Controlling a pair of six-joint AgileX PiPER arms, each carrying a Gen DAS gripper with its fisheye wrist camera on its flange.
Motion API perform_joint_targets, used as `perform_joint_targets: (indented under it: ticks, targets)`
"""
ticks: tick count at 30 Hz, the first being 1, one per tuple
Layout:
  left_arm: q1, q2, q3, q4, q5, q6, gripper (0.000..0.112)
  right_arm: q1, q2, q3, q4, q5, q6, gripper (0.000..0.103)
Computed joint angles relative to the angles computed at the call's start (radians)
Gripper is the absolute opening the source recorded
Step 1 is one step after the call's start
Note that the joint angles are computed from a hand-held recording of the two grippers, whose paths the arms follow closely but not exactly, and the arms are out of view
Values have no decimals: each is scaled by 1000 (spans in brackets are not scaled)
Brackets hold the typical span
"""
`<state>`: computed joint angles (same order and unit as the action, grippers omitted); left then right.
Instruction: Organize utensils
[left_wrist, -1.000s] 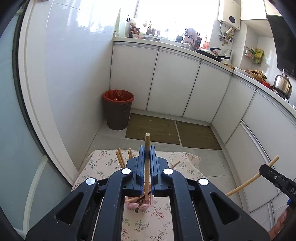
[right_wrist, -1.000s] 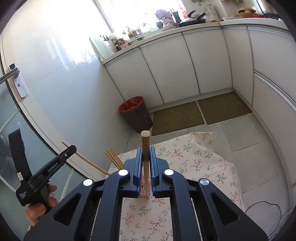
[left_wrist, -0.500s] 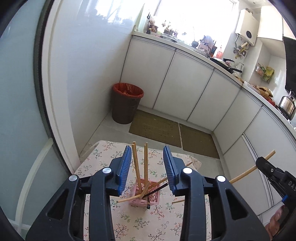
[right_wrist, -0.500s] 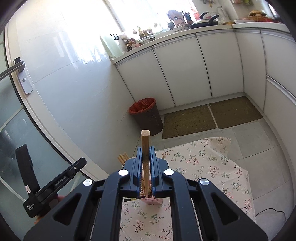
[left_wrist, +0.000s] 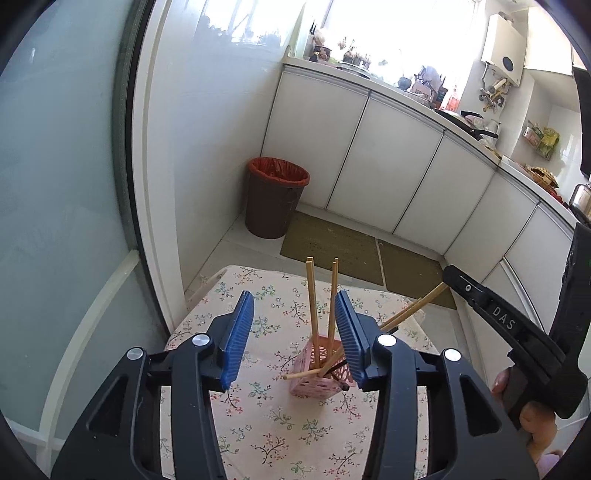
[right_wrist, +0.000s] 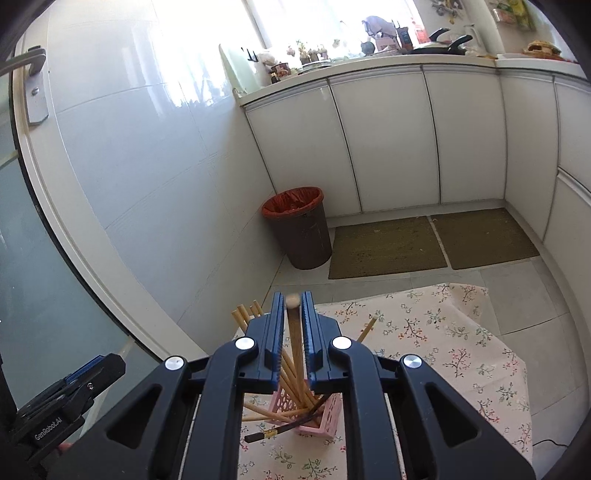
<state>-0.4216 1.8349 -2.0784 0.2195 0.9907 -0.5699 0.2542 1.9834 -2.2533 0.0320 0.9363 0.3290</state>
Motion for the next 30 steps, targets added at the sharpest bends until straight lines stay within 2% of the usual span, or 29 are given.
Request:
perform_joint_targets:
  ticks: [1,3,4,7,9,14,15,19,21,25,27,30]
  targets:
    - [-10,-12,18,30,-12,-17,52,2,-12,18,-3,-8,1,19]
    - [-39,-38,53,117,-33,-66,64,13,-54,72,-39,-30,10,34]
    - [-56,-42,55,162,-32,-89,71,17,-80,102,-61,-38,16,35]
    - [-108,-56,62,268,-17,-149,80,22,-135,152,-117,-24,57,42]
    - [-121,-62,63,280,-6,-167,83,5,-165,187,-124,-13,80,47]
    - [-132,-86,74,279,17,-191,84,-60,-248,301,-85,-31,70,48]
    - [-129,-93,79,268,15,-187,84,-70,-262,318,-76,-29,62,51]
    - [-133,-130,125,264,-1,-194,84,-102,-279,362,-51,36,1,57]
    - [-134,-152,165,256,-18,-193,85,-120,-247,380,-38,97,-66,63]
    - [-128,-190,266,202,-36,-179,85,-150,-98,388,15,230,-205,64]
    - [-134,-211,336,203,-49,-208,86,-152,-27,407,4,221,-219,64]
    - [-134,-236,437,187,-86,-230,86,-169,103,348,51,236,-218,64]
